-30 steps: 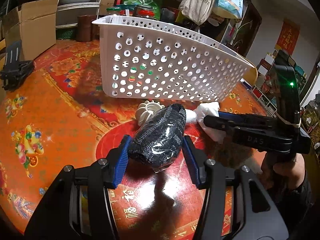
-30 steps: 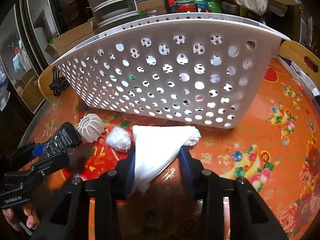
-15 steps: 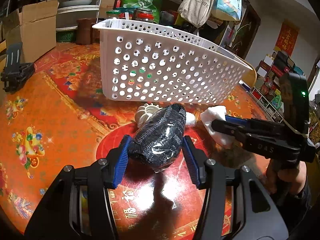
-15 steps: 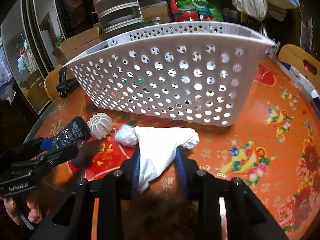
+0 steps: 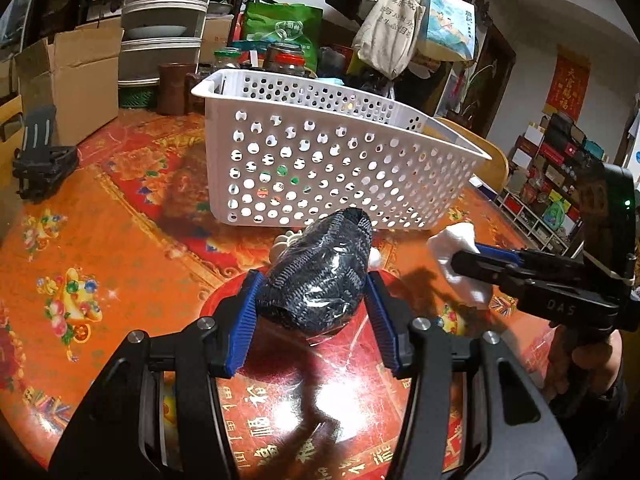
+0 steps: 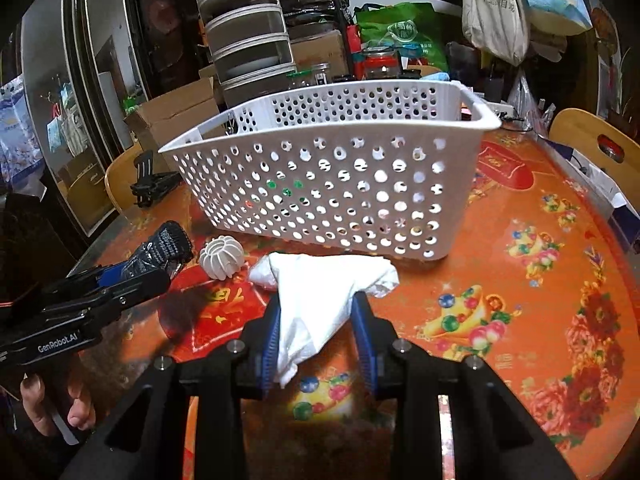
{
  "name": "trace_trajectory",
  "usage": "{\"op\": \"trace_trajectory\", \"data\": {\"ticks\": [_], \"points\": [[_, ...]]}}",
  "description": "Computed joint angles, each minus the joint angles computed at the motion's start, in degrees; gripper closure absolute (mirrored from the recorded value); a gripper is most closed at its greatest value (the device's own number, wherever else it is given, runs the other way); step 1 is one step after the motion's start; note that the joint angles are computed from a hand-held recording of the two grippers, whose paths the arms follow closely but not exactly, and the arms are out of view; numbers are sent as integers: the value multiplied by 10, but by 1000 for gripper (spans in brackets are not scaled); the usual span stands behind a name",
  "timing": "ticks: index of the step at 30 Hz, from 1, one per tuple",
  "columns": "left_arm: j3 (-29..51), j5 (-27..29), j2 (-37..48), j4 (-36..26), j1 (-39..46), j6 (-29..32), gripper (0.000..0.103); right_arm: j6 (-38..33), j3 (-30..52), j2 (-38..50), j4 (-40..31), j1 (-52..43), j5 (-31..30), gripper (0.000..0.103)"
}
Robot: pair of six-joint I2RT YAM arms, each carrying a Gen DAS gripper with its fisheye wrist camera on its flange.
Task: Organize soft objects
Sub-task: 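Lift the black glove with the left gripper while the right gripper carries the white cloth toward the basket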
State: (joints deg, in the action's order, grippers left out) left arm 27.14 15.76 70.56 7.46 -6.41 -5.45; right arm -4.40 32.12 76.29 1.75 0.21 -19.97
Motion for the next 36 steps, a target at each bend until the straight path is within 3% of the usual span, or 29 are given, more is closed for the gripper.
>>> {"op": "trace_trajectory", "data": {"ticks": [13,21,31,36], "points": [[49,-36,-118,-124,-26,-2,54,-30,24,-87,-83,-60,-70,71],[106,-41,-142,-190,-20,1,54,-45,65,-118,-135,-90,-98,71],[198,-20,-105,-238,3,-7,54,-68,166,-83,-196,-105,-116,71],[285,-30,-46,-275,-9,0,54,-75,231,-44,-221,-80,-77,71]]}}
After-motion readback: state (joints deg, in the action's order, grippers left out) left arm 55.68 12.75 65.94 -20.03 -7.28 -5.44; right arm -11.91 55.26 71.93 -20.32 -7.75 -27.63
